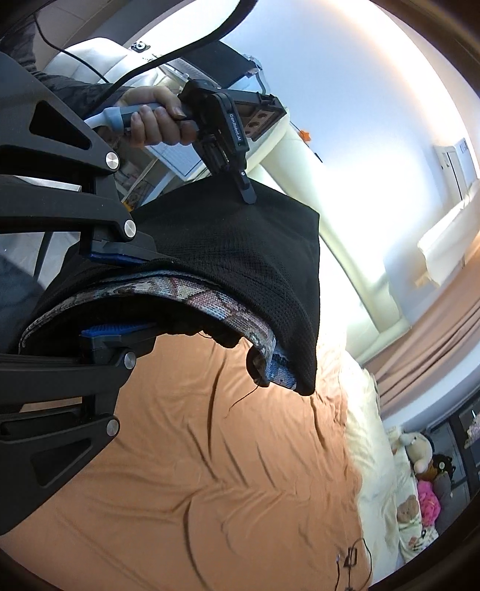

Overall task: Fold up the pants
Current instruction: 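Lift the folded shorts with both grippers and fold them over in half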

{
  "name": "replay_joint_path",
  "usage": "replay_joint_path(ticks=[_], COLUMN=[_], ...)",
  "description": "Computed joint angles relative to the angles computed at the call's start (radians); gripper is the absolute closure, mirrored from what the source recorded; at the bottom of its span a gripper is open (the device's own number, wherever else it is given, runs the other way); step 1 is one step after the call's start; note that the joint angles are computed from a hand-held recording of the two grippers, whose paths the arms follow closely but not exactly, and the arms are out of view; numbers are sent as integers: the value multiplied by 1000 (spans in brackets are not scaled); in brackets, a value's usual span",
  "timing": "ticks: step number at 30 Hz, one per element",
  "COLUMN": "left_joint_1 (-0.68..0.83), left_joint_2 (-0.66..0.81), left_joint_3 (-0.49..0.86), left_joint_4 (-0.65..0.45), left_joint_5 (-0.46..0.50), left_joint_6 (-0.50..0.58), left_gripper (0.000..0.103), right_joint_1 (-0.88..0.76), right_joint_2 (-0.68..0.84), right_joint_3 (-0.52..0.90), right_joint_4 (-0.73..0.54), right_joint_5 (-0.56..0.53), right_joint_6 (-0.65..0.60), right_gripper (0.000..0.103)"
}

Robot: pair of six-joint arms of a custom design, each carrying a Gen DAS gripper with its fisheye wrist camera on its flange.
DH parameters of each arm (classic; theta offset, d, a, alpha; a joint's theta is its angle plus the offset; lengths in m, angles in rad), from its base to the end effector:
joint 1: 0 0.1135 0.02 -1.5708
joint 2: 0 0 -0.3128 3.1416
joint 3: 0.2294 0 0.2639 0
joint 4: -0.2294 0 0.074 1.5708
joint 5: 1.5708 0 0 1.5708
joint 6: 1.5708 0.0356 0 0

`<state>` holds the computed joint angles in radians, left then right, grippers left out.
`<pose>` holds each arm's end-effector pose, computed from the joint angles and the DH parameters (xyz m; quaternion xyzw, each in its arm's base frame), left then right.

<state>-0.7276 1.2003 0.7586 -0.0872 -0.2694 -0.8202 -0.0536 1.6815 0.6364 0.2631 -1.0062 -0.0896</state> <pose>0.1991 -0.1647 0.2948 -0.1065 0.8555 -0.2614 0.4341 0.3026 0.0139 0.1666 -0.1998 0.8054 0.4199 0.3676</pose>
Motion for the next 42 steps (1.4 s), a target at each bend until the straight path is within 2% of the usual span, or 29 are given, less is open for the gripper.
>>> replay_joint_path(ticks=[5, 8, 15, 20, 23, 31, 42], left_joint_1=[56, 115, 327, 549, 696, 992, 1365], left_joint_2=[-112, -157, -290, -356, -366, -349, -224], left_joint_3=[-60, -91, -180, -222, -239, -249, -204], left_joint_4=[-37, -52, -64, -89, -94, -112, -141], left_joint_5=[-8, 21, 184, 354, 461, 657, 853], left_joint_6=[13, 37, 114, 197, 255, 364, 555], left_gripper=[95, 95, 95, 95, 95, 95, 95], right_joint_1=[73, 94, 190, 261, 320, 438, 592], right_joint_2=[67, 107, 185, 244, 283, 394, 559], right_joint_3=[47, 97, 212, 264, 299, 409, 689], right_joint_4=[34, -1, -21, 20, 51, 93, -14], right_joint_5=[26, 33, 77, 113, 150, 217, 284], right_joint_6=[13, -14, 7, 43, 75, 133, 169], right_gripper=[81, 81, 81, 81, 81, 81, 81])
